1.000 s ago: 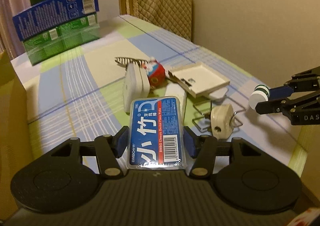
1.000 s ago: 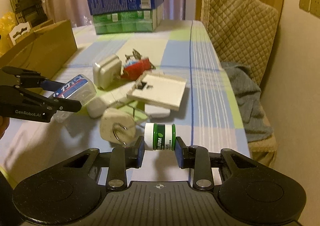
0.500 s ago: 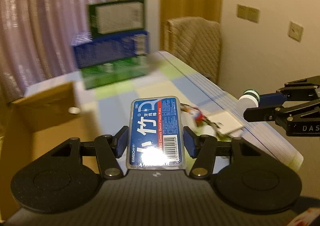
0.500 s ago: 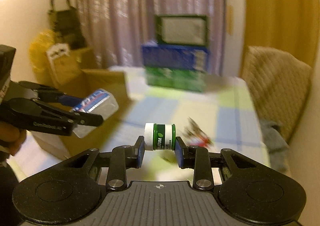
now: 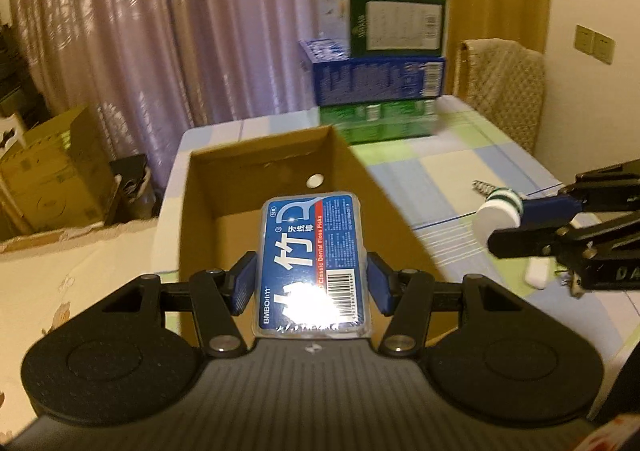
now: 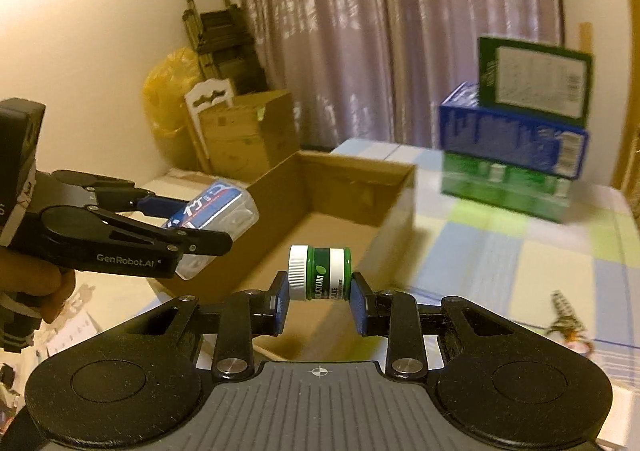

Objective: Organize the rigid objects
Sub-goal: 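Carry both items to the cardboard box and open both tools to drop them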

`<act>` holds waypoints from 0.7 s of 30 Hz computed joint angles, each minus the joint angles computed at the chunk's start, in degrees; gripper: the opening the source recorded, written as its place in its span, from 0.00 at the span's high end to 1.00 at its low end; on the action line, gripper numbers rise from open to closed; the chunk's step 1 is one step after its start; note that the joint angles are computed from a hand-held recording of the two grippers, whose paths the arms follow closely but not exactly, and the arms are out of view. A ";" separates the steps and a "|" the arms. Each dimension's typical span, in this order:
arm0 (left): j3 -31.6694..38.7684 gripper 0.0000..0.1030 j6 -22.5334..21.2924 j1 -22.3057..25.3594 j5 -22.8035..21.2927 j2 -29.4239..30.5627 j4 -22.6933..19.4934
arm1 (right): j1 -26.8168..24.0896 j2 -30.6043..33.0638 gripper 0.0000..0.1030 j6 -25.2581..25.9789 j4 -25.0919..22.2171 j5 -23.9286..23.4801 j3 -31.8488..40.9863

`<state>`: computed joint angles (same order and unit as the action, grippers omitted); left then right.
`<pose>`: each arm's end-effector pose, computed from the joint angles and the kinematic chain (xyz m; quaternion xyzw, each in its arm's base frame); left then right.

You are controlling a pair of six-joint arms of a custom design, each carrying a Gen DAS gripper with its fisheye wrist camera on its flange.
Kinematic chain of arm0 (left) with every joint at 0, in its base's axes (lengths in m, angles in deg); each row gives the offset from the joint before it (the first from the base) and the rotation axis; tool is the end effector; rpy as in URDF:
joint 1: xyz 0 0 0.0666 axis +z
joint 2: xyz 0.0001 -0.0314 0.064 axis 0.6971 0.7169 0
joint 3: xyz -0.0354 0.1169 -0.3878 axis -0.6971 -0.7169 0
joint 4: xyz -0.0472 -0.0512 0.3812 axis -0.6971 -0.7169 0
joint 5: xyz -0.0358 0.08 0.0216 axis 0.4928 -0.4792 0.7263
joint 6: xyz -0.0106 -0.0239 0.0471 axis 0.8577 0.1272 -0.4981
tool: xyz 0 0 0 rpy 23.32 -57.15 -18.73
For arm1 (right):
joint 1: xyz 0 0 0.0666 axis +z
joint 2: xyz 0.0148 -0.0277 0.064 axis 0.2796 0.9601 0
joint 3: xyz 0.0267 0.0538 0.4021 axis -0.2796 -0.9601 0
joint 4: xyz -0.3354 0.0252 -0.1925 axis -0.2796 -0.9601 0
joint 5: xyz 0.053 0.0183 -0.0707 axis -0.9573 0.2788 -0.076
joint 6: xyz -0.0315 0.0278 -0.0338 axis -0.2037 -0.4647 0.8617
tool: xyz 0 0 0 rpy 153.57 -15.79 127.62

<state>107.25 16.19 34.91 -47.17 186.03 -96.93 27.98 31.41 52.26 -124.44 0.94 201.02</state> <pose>0.6202 -0.0997 0.5081 0.0799 0.8992 0.0033 0.4302 0.6611 0.1546 0.5299 -0.2785 0.8399 0.2313 0.4042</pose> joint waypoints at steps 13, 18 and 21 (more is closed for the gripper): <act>-3.56 0.49 1.70 2.47 1.83 0.36 1.87 | 2.82 4.48 0.72 1.76 -3.05 2.98 3.25; -3.71 0.48 2.14 2.61 2.08 0.63 2.34 | 2.94 4.50 0.72 1.17 -2.37 3.40 2.85; -4.05 0.45 2.30 2.43 1.04 0.25 3.33 | 2.64 3.82 0.72 0.29 -1.47 3.11 1.99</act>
<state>103.21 18.49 37.34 -46.13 186.28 -93.60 30.63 35.23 52.55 -125.91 4.04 203.01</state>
